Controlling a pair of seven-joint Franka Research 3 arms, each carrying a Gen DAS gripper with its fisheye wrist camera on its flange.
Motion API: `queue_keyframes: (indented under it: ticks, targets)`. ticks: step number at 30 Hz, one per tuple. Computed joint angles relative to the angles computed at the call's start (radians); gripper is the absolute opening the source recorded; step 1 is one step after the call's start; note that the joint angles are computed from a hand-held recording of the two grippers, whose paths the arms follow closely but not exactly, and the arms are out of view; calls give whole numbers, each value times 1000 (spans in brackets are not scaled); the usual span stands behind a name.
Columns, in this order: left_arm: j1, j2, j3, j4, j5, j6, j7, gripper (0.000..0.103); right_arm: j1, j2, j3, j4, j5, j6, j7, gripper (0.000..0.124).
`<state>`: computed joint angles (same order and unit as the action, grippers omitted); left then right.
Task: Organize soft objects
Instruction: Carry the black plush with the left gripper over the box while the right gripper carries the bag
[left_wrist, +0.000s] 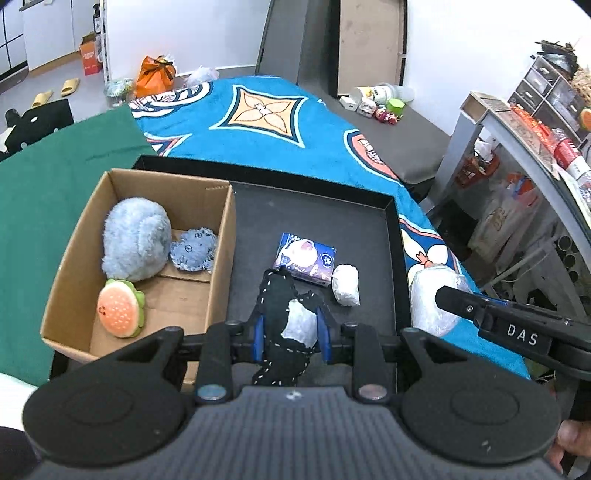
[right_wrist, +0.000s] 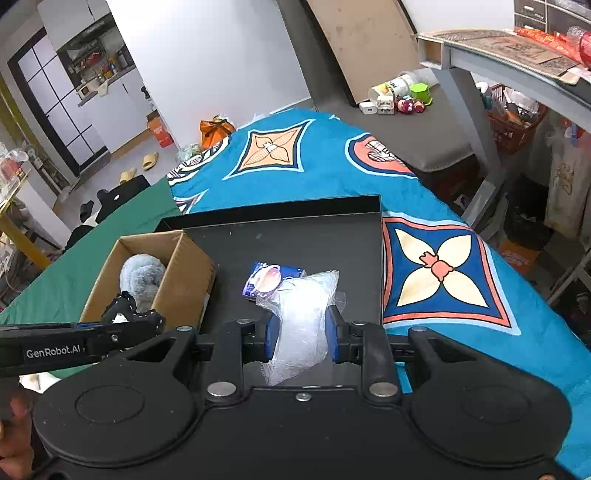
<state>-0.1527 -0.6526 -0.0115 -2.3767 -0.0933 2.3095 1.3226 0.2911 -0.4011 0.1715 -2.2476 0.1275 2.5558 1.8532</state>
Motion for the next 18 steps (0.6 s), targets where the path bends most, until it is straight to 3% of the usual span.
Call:
queue_keyframes:
  ticks: [18]
  targets:
    - [30, -61, 61, 37, -16, -80, 111, 28, 11, -46, 51, -6, -27, 31, 117, 26]
